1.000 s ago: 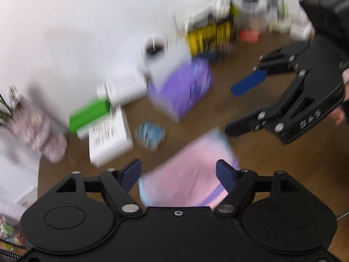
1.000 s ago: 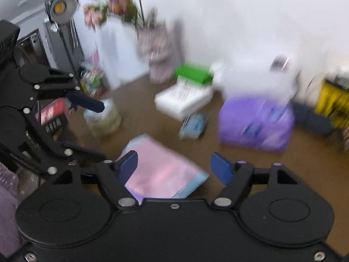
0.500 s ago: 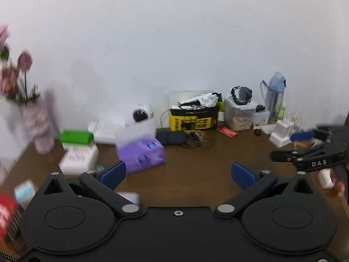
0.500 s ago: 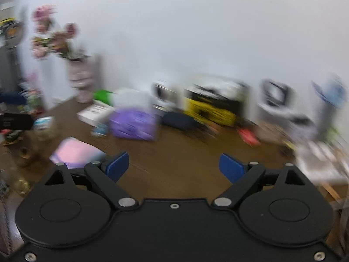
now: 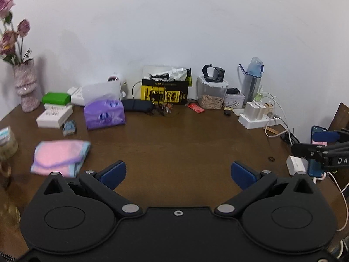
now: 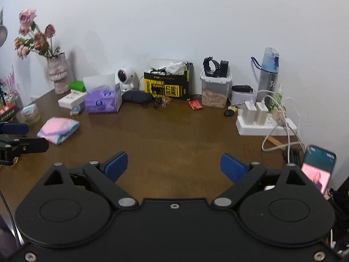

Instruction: Fold clothes

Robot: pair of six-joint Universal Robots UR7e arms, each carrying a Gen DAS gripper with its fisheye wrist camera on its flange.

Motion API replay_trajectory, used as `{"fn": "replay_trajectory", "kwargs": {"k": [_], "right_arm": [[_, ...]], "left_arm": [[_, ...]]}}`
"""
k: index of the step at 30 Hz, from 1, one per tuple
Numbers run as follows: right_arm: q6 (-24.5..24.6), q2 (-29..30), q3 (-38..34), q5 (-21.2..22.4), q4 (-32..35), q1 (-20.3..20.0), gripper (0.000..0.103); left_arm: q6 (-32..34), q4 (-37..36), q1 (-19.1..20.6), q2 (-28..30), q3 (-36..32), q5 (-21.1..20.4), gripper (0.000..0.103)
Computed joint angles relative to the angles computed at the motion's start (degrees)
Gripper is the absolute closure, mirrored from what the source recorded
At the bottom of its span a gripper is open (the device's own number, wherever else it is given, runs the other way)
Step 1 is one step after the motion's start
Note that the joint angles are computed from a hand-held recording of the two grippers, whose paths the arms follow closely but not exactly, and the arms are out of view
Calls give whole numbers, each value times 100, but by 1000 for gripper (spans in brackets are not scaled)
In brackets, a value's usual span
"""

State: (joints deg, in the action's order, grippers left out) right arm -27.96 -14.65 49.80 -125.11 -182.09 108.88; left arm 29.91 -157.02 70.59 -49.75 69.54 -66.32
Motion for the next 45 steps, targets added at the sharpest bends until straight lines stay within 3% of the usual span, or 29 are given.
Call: {"fn": "replay_trajectory", "kwargs": {"k": [4, 8, 14, 20, 26, 32, 36, 42, 45], "right_arm": [[138, -186, 673, -181, -427, 120, 7], [392, -403, 1448, -193, -872, 214, 7], [446, -551, 2333, -302, -1734, 456, 5], [-185, -370, 2993, -180, -3387, 631, 4], [-882, 135, 3449, 173, -5245, 580, 3], [-241, 426, 3549, -56, -5603, 546, 3], [-922, 687, 3253, -23, -5757, 600, 3], [-851, 730, 3214, 9, -5806, 601, 2], [-721, 646, 3300, 4, -5448, 614, 2]], "left_arm": [[125, -245, -16, -277, 502, 105, 0], [-177, -1071, -44, -760, 1341, 209, 0], [188, -1771, 29, -1383, 2328, -132, 0], [227, -2985, 273, -1925, 3506, -816, 0], [864, -4445, 376, -1948, 4212, -720, 0], [752, -4837, 500, -1969, 4521, -758, 0], [1024, -4930, 465, -1957, 4671, -876, 0], [1012, -4740, 524, -2017, 4714, -1029, 0], [1089, -4823, 535, -1990, 4735, -1033, 0]]}}
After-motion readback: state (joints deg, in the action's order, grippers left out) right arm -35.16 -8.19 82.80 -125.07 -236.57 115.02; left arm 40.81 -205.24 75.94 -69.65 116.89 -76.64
